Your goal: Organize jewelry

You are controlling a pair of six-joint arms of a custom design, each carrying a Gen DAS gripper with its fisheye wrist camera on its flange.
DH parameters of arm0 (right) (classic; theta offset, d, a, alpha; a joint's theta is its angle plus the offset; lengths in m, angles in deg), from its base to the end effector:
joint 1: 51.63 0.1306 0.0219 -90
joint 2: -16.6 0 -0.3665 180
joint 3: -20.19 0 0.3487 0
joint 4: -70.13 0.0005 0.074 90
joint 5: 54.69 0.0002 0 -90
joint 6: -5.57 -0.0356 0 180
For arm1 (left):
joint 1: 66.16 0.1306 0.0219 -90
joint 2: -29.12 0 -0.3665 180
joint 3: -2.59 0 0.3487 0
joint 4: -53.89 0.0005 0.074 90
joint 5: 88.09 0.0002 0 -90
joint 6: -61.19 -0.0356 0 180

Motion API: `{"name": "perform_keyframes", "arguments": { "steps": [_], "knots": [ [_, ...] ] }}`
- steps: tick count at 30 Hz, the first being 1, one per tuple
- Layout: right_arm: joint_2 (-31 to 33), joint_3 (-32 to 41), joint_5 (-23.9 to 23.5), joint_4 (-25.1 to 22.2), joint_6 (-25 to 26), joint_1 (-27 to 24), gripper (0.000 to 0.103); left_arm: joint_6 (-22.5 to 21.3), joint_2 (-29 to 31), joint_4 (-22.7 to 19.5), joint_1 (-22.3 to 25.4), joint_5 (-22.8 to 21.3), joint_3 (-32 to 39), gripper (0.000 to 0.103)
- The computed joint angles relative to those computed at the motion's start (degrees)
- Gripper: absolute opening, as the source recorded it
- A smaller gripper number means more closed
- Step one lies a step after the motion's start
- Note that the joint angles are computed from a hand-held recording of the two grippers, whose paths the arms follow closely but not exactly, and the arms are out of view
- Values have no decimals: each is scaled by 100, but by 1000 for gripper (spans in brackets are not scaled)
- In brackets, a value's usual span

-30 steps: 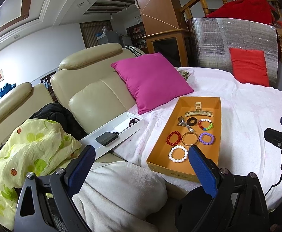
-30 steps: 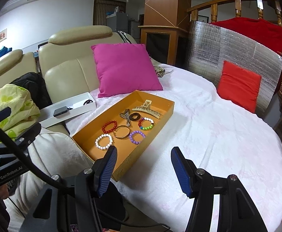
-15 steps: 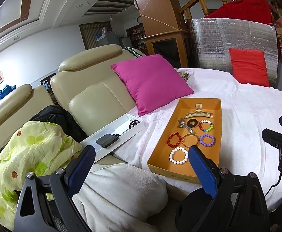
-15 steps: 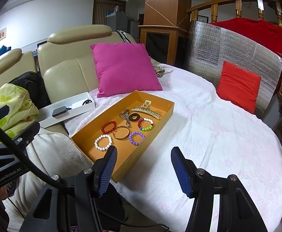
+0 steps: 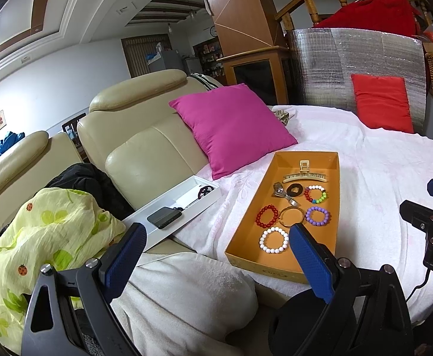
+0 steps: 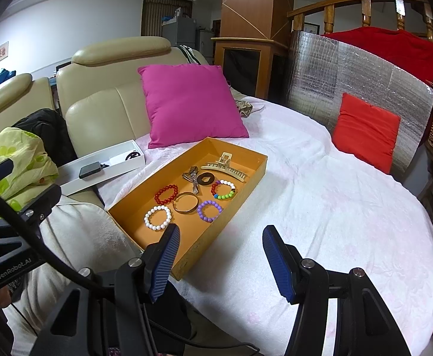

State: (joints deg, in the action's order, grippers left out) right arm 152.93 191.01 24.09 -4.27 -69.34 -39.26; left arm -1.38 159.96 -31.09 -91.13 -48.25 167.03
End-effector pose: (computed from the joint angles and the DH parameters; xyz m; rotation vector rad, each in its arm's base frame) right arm 0.6412 0.1472 0.5111 -0.6362 2.1675 0.1966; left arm 0.5664 -0.2341 0.5251 -0.3927 2.1099 0.5617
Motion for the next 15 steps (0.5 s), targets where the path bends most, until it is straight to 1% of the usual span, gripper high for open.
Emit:
{"name": "perform_keyframes", "arguments": {
  "steps": [10,15],
  "knots": [
    [54,80,4,-58,0,6,62,30,-3,-38,21,29,-13,97],
    [166,292,-14,-161,-22,-8,62,88,15,-106,25,5,5,97]
  ]
}}
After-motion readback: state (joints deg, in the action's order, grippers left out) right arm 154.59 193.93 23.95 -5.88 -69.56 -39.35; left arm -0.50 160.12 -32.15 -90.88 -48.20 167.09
